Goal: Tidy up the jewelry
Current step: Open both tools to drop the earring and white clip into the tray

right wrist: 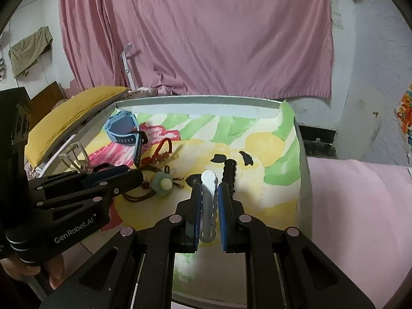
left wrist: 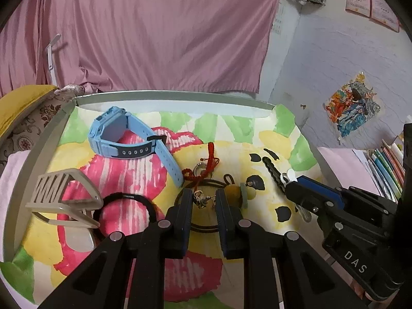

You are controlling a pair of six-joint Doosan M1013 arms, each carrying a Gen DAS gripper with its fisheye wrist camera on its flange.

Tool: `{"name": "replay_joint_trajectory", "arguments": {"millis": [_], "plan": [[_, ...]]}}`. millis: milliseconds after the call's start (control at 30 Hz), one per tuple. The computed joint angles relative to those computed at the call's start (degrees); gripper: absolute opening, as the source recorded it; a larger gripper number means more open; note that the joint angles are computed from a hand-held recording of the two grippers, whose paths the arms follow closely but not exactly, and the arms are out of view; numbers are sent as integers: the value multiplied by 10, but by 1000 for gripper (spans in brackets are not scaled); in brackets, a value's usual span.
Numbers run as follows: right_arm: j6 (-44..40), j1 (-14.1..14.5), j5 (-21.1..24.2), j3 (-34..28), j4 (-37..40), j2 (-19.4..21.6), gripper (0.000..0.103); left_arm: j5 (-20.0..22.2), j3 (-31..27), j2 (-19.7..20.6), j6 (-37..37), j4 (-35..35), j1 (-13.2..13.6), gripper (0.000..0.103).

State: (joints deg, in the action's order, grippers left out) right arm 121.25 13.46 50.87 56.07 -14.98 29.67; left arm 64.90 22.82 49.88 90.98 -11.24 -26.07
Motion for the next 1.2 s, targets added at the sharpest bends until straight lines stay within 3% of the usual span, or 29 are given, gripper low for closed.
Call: {"name": "replay_joint_trajectory", "arguments": {"millis": [467, 533, 633, 767, 833, 933, 1100, 1200], "plan": [[-1, -1, 6, -5, 9, 3, 11, 11, -12, 7, -8, -7, 3, 18], [2, -1, 3, -3, 7, 2, 12, 2, -2, 2, -10, -10, 4, 28], [8, -1, -4, 1, 1, 0, 12, -21, 18, -9, -12, -22, 7, 44], [20, 1, -17, 11, -13, -6, 12, -48, 41, -22, -12, -23, 8, 46], [26, 2, -25, 17, -22, -10, 14, -70, 59, -31, -12, -24, 8, 53], [45, 5, -43, 29, -49, -18, 30, -117, 92, -49, -12, -18, 8, 58], [66, 10, -61, 41, -83, -27, 33, -180, 136, -73, -32, 5, 7, 72], [81, 11, -75, 50, -98, -33, 43, -205, 153, -83, -44, 17, 7, 77]]}}
